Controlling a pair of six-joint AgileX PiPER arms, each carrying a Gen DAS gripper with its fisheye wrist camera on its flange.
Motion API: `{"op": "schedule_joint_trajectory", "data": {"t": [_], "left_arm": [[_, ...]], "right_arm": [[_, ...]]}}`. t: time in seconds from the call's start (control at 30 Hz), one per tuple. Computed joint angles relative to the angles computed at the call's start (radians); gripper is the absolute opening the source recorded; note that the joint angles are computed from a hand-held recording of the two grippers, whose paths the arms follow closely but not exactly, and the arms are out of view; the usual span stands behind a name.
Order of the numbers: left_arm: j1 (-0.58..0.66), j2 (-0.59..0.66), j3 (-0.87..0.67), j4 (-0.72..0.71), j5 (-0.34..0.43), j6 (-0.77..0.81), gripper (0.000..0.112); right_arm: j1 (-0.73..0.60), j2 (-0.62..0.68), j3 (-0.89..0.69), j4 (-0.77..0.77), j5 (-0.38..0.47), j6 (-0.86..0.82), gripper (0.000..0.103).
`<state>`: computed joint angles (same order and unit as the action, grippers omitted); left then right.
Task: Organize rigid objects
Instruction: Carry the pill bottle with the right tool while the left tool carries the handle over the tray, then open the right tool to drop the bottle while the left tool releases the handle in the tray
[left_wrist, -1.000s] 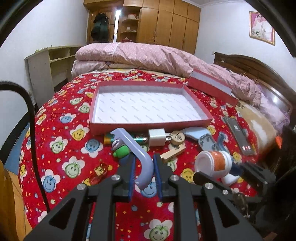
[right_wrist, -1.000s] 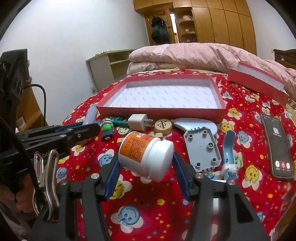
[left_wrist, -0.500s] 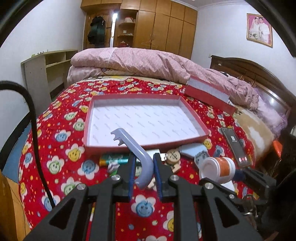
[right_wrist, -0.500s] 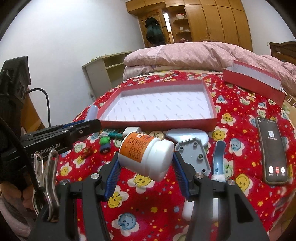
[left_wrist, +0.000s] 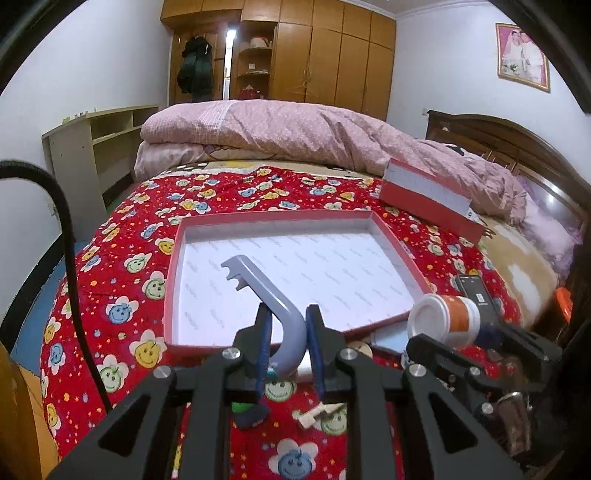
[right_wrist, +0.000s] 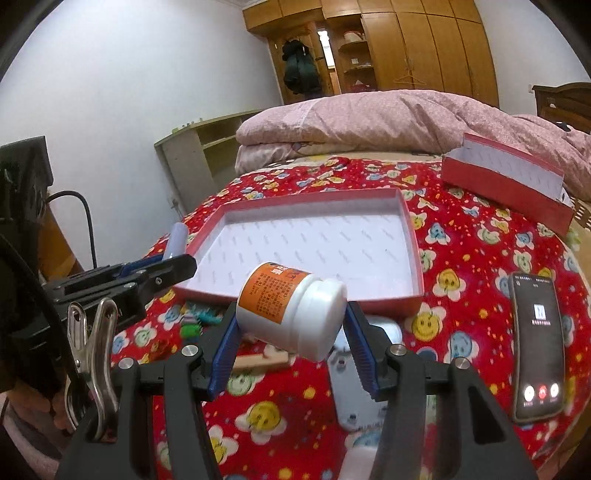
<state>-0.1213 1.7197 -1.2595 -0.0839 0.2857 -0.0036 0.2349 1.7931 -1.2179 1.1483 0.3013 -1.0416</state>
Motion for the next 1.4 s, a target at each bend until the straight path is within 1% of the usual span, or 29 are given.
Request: {"op": "schedule_joint_trajectory", "data": {"t": [0.07, 0.13, 0.23, 0.37, 0.47, 0.63, 0.73, 0.83, 0.97, 1.07, 1.17, 1.23, 1.27, 1.3, 1.33, 1.4], "left_arm": [[0.001, 0.028, -0.032, 0.005, 0.013, -0.007, 0.019], [-0.002, 0.063, -0.075, 0.046, 0.028, -0.048, 0.019], [0.000, 0.112, -0.134, 0.067, 0.050, -0.073, 0.019], [0.002, 0.173, -0.199, 0.071, 0.072, -0.080, 0.019], [0.001, 0.218, -0.238, 0.104, 0.085, -0.109, 0.019], [0.007, 0.280, -0.285, 0.116, 0.099, -0.125, 0.019], [0.011, 0.313, -0.318, 0.097, 0.118, -0.114, 0.019], [0.016, 0.331, -0.327, 0.063, 0.114, -0.081, 0.019], [0.016, 0.353, -0.346, 0.053, 0.126, -0.072, 0.019], [0.008, 0.353, -0.344, 0.091, 0.118, -0.100, 0.019], [-0.001, 0.351, -0.338, 0.131, 0.113, -0.135, 0.019], [-0.009, 0.351, -0.336, 0.166, 0.111, -0.167, 0.022], [-0.013, 0.350, -0.335, 0.174, 0.109, -0.172, 0.027], [-0.016, 0.348, -0.328, 0.176, 0.102, -0.170, 0.034], [-0.018, 0.347, -0.327, 0.181, 0.101, -0.174, 0.038], [-0.027, 0.348, -0.325, 0.242, 0.099, -0.230, 0.043]], "right_arm": [[-0.006, 0.031, -0.041, -0.028, 0.023, 0.036, 0.056], [-0.013, 0.063, -0.088, -0.051, 0.045, 0.069, 0.056], [-0.017, 0.115, -0.166, -0.125, 0.064, 0.154, 0.056], [-0.013, 0.181, -0.266, -0.289, 0.064, 0.323, 0.056], [-0.015, 0.221, -0.305, -0.332, 0.055, 0.371, 0.056], [-0.019, 0.287, -0.375, -0.435, 0.085, 0.477, 0.056], [-0.015, 0.304, -0.388, -0.457, 0.079, 0.490, 0.056], [-0.012, 0.303, -0.385, -0.463, 0.070, 0.495, 0.056], [0.006, 0.306, -0.388, -0.554, 0.041, 0.567, 0.056], [0.017, 0.302, -0.373, -0.598, 0.015, 0.598, 0.056], [0.017, 0.303, -0.376, -0.604, 0.019, 0.606, 0.056], [0.018, 0.301, -0.375, -0.602, 0.021, 0.606, 0.056], [0.019, 0.299, -0.369, -0.598, 0.016, 0.602, 0.056], [0.021, 0.297, -0.363, -0.596, 0.010, 0.597, 0.057], [0.024, 0.296, -0.360, -0.599, 0.005, 0.596, 0.059], [0.027, 0.292, -0.348, -0.591, -0.010, 0.584, 0.061]]}}
